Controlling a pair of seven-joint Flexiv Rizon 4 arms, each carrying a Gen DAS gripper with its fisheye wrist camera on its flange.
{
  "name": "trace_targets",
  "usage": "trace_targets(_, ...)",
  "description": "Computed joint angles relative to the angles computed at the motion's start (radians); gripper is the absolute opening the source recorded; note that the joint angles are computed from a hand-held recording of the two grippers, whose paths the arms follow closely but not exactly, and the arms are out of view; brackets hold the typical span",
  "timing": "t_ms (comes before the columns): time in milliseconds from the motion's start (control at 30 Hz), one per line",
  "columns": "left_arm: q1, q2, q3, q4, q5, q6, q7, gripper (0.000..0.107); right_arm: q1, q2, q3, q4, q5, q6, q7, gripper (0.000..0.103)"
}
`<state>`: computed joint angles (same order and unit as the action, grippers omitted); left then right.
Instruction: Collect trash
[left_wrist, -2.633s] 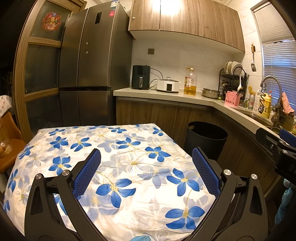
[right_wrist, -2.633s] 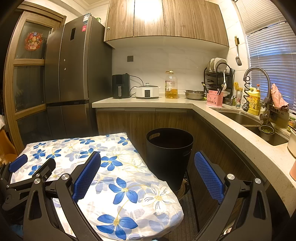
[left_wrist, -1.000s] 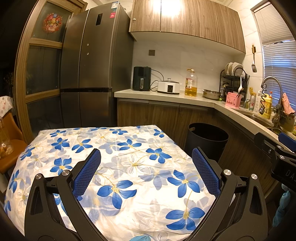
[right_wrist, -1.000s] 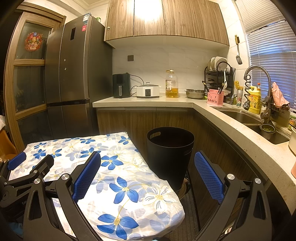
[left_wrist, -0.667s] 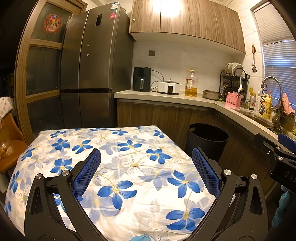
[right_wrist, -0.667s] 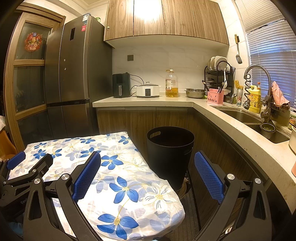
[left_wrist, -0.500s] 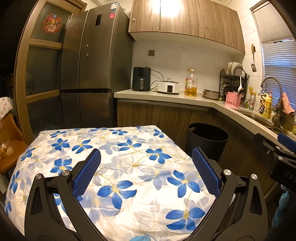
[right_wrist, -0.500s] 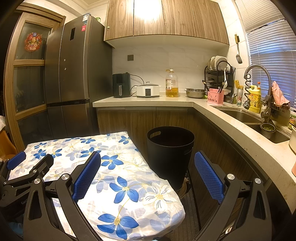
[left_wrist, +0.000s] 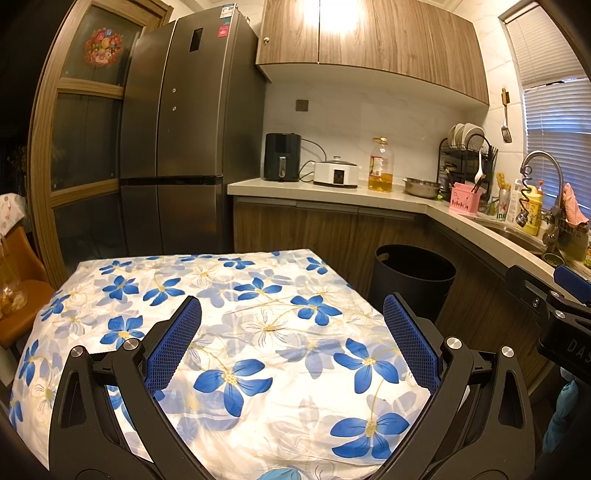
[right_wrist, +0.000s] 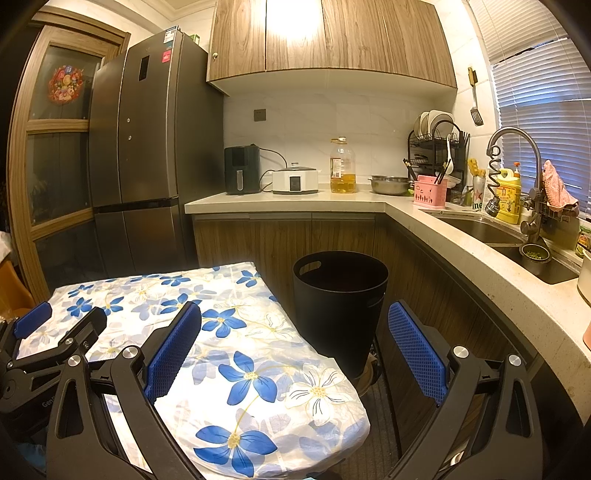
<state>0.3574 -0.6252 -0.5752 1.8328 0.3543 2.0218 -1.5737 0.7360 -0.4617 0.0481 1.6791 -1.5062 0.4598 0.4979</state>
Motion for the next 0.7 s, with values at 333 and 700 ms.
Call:
trace_targets(333,0.050,-0.018,-0.083,0.007,-0.018,-0.054,0.049,0.097,-0.001,-0.001,0.000,-0.001,0.001,0.000,0.000,0.097)
trace_targets(700,-0.004,0.006,-0.010,0.015,-0.063,-0.020,0.031,0.097,-0.004,0.003,0.000,0.007,-0.003,0.005,0.006,0.097)
